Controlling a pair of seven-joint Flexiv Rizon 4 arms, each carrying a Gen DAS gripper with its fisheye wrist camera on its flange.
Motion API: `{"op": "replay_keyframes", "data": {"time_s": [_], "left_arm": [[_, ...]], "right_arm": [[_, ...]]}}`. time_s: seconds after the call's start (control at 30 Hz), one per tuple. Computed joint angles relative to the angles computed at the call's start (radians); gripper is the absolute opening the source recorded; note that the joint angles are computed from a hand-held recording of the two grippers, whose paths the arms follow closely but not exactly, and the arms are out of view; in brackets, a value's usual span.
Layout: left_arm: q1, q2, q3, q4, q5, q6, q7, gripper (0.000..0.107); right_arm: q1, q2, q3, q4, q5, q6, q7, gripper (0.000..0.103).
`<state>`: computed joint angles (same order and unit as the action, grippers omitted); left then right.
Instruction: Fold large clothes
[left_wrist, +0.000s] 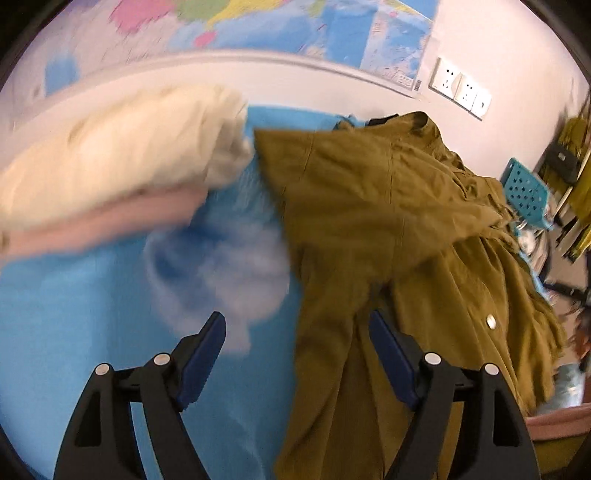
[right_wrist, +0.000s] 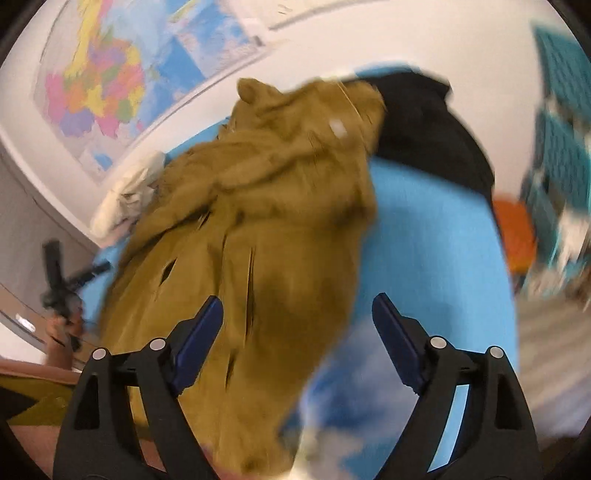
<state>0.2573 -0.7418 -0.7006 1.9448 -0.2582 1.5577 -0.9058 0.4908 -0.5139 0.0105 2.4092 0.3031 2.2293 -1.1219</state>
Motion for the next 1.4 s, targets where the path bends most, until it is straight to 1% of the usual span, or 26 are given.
{"op": "replay_keyframes", "data": {"time_s": [0.07,0.2,0.23,0.27,0.33,0.37,0.43,0.47,0.5,0.53,0.57,0.6,0.63,0.67,0.7,0.8,0.87,0.9,0.93,0.97,1.03,1.1,1.17,1.23,1.33,1.4], "left_arm": [[0.078,-0.003,-0.062,0.057,-0.001,0.008,0.005,0.077],[0.213,-0.032,-0.179,0.134,0.003,-0.062,0.023,0.077],[0.222,-0.034,-0.185,0.143,0.001,-0.080,0.025,0.078],[0.240,-0.042,-0.205,0.166,0.008,-0.048,0.036,0.080],[0.302,-0.062,-0.261,0.203,0.026,-0.065,0.050,0.088],[0.338,-0.076,-0.296,0.217,0.034,-0.095,0.058,0.089],[0.381,-0.104,-0.338,0.230,0.042,-0.146,0.077,0.095],[0.401,-0.116,-0.358,0.239,0.043,-0.164,0.088,0.096],[0.420,-0.129,-0.378,0.253,0.046,-0.173,0.099,0.096],[0.431,-0.138,-0.391,0.264,0.048,-0.180,0.103,0.095],[0.435,-0.146,-0.398,0.270,0.051,-0.177,0.103,0.092],[0.425,-0.143,-0.397,0.280,0.056,-0.157,0.090,0.077],[0.401,-0.123,-0.377,0.286,0.065,-0.117,0.066,0.040],[0.383,-0.106,-0.360,0.278,0.067,-0.117,0.040,0.021],[0.371,-0.096,-0.348,0.265,0.053,-0.132,0.004,0.010],[0.419,-0.146,-0.415,0.269,0.049,-0.107,-0.019,0.008],[0.467,-0.196,-0.476,0.272,0.076,-0.111,-0.017,0.011],[0.480,-0.210,-0.495,0.268,0.094,-0.124,-0.011,0.018],[0.474,-0.200,-0.487,0.259,0.111,-0.131,-0.015,0.026],[0.460,-0.177,-0.464,0.254,0.124,-0.132,-0.025,0.026],[0.409,-0.120,-0.383,0.235,0.109,-0.164,-0.068,0.036],[0.398,-0.121,-0.347,0.222,0.065,-0.224,-0.072,0.039],[0.429,-0.154,-0.376,0.242,0.044,-0.203,-0.038,0.046],[0.458,-0.168,-0.406,0.257,0.038,-0.222,-0.013,0.066],[0.442,-0.143,-0.404,0.274,0.058,-0.211,0.017,0.076],[0.430,-0.131,-0.400,0.275,0.066,-0.221,0.035,0.083]], "right_arm": [[-0.059,-0.024,0.071,0.036,-0.034,0.086,0.044,0.083],[-0.123,-0.092,0.153,0.078,-0.138,0.250,0.099,0.083],[-0.124,-0.099,0.157,0.080,-0.159,0.263,0.106,0.083],[-0.117,-0.108,0.155,0.076,-0.175,0.269,0.105,0.083],[-0.125,-0.130,0.163,0.076,-0.220,0.287,0.115,0.083],[-0.138,-0.141,0.168,0.068,-0.258,0.282,0.126,0.083],[-0.101,-0.164,0.156,0.048,-0.238,0.307,0.111,0.083],[-0.104,-0.171,0.158,0.041,-0.264,0.308,0.111,0.079],[-0.092,-0.171,0.153,0.034,-0.255,0.301,0.112,0.060],[-0.099,-0.177,0.159,0.030,-0.270,0.303,0.122,0.027],[-0.132,-0.188,0.176,0.028,-0.319,0.317,0.143,0.014],[-0.151,-0.201,0.185,0.028,-0.355,0.346,0.170,0.010],[-0.143,-0.198,0.189,0.030,-0.334,0.364,0.167,0.009],[-0.120,-0.184,0.183,0.040,-0.306,0.393,0.155,0.008],[-0.106,-0.173,0.180,0.047,-0.287,0.417,0.148,0.008],[-0.011,-0.094,0.174,0.102,-0.131,0.556,0.073,0.007],[0.054,-0.037,0.165,0.126,-0.011,0.584,0.024,0.007],[0.078,-0.014,0.153,0.142,0.016,0.583,0.002,0.007],[0.098,0.005,0.149,0.145,0.059,0.548,-0.037,0.007],[0.090,0.001,0.155,0.142,0.068,0.535,-0.037,0.008],[0.023,-0.049,0.170,0.145,0.000,0.506,0.053,0.009],[-0.010,-0.103,0.173,0.147,-0.028,0.486,0.101,0.010],[-0.051,-0.168,0.182,0.149,-0.075,0.501,0.148,0.018],[-0.083,-0.222,0.194,0.155,-0.107,0.559,0.193,0.035],[-0.089,-0.265,0.187,0.161,-0.152,0.617,0.201,0.059],[-0.082,-0.272,0.177,0.164,-0.170,0.613,0.197,0.058]]}}
